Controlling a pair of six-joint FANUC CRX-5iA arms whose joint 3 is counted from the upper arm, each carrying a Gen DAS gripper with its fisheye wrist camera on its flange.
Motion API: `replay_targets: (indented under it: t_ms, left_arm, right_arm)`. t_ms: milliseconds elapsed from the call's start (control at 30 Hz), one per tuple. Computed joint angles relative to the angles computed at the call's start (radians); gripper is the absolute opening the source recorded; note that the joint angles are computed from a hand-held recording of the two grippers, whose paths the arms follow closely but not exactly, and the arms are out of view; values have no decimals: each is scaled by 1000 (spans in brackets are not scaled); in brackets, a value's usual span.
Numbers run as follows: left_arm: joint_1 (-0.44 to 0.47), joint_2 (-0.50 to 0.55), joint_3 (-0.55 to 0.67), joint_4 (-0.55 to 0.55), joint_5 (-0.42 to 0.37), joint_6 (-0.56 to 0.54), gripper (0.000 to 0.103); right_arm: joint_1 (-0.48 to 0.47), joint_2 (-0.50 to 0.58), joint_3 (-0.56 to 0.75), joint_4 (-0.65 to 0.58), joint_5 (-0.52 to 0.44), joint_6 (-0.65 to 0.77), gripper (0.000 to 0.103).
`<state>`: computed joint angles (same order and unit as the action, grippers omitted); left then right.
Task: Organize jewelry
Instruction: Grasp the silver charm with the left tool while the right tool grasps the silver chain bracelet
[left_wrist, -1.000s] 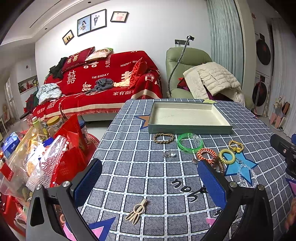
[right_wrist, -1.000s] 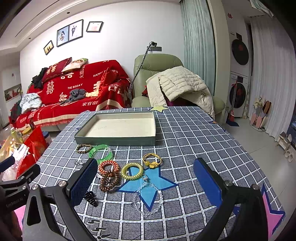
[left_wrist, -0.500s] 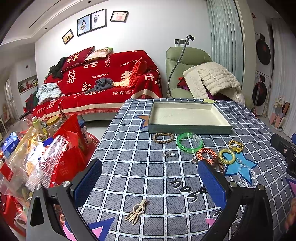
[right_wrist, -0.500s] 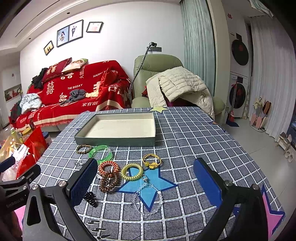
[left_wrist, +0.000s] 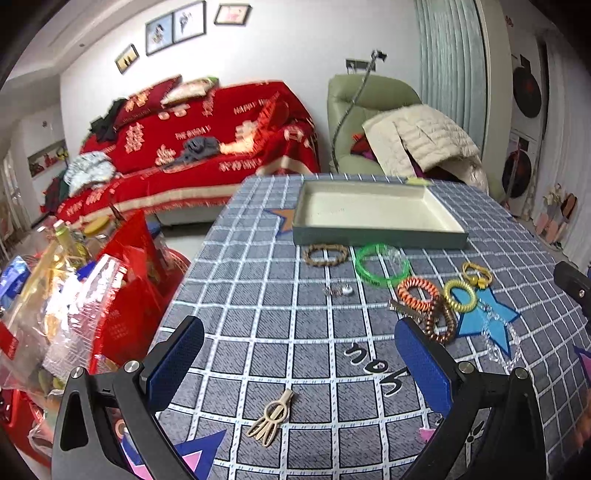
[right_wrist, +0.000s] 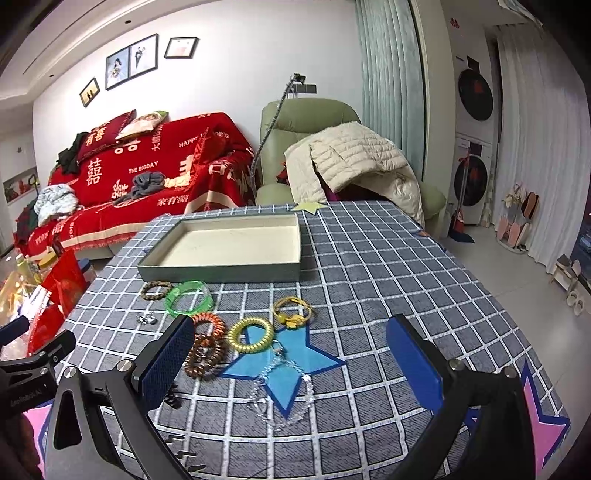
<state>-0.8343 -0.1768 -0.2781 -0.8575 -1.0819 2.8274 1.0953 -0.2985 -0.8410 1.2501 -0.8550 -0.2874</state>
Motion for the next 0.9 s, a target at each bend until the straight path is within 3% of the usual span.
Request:
replay_targets:
  t_ms: [100, 300, 433, 667, 800, 867, 900]
  left_arm:
    - [84, -3, -23, 88, 78, -103, 103]
    - [200, 33, -30, 196, 156, -251, 103]
    - [308, 58, -45, 332, 246, -396, 103]
    - [394, 131, -12, 438, 304, -512, 103]
    - [408, 186, 27, 462, 306, -540, 103]
    - [411, 211, 45, 473, 302, -560, 103]
    - [414, 222, 50, 485, 303, -575, 103]
  right_arm:
    - [-17, 3, 9, -85, 29, 71, 103]
    - [-55, 47, 57, -307, 76, 254, 103]
    - [-100, 80, 94, -434, 133, 356, 103]
    - [-150, 182, 201, -593, 191, 556, 103]
    - [-159, 249, 264, -653, 182, 649, 93]
    - [-162, 273, 287, -685, 174, 687, 80]
    - [-154, 280, 284, -651, 163, 671, 80]
